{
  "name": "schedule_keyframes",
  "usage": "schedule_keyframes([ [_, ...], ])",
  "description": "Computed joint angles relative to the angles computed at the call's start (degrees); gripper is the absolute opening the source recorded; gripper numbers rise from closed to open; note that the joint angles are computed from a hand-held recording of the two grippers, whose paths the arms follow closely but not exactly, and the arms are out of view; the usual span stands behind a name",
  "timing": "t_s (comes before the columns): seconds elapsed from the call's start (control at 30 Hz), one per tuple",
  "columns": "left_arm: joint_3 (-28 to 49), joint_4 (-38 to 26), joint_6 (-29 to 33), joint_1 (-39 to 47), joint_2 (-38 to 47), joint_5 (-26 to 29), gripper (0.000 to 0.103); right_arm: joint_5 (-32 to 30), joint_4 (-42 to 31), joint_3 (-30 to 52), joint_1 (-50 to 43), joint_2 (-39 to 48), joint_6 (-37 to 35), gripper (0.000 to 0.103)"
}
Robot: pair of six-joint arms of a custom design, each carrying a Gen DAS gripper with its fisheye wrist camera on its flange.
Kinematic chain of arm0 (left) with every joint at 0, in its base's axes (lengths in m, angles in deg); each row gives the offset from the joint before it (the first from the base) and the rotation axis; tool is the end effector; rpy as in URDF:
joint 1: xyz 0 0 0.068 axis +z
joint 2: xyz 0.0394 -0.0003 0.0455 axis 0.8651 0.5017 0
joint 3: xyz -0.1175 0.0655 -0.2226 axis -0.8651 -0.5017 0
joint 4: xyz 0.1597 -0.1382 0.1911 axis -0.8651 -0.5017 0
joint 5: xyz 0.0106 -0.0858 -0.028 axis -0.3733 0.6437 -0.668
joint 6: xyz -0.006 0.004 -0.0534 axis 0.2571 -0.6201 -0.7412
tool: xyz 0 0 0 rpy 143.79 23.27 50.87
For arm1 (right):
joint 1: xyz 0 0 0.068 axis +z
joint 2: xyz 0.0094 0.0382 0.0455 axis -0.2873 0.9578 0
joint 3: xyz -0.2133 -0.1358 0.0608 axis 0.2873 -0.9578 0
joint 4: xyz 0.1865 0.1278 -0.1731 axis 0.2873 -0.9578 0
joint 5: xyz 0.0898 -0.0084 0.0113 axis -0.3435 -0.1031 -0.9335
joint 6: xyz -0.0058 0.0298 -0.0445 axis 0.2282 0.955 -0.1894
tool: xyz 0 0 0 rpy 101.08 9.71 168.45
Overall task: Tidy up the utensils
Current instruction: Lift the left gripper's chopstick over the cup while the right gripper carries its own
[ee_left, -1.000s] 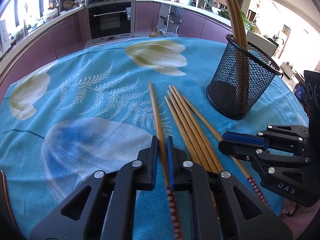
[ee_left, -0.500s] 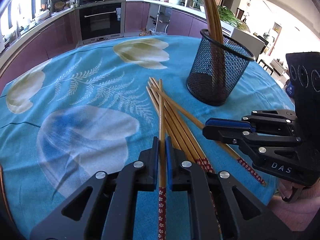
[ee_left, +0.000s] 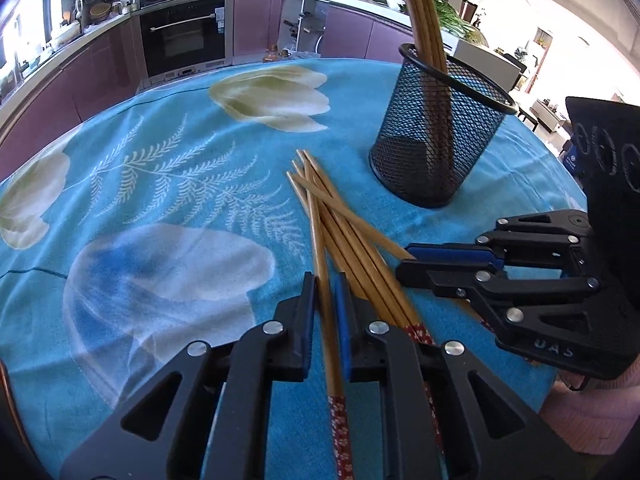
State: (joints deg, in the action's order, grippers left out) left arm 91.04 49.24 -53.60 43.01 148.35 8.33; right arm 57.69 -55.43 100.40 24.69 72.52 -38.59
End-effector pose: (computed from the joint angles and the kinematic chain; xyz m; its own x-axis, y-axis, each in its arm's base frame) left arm 0.3141 -0.1039 0.2087 -0.7481 0.3330 -0.5740 0.4868 0.8632 -0.1336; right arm 0.2614 0.2308 0.2295 -0.7806 -0.1575 -0.6049 -0.3861 0.8825 0.2685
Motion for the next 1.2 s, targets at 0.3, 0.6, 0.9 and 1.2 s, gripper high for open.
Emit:
schedule_keyframes([
  [0.3,-0.58,-0.25,-1.14,1.58,-6.66,4.69,0.008,0.71,0.59,-3.34,-0.85,-10.44,-2.91,0.006],
  [0.6,2.16,-2.09,-1.59,3.65,-13.69,11.34,0.008,3.15,0.28,-4.43,-2.28,-19.09,-4.04,0.006],
  [0.9,6.18,0.44,-4.41,4.16,-15.16,14.57,0.008,3.69,-0.02,-2.05,-5.34,-22.74,-6.75,0.006],
  [1.2,14.38,3.89,-8.39,1.37,-11.16,14.02,0.008,3.41,-1.3,4.72,-9.2,-21.9,-10.52,0.006],
])
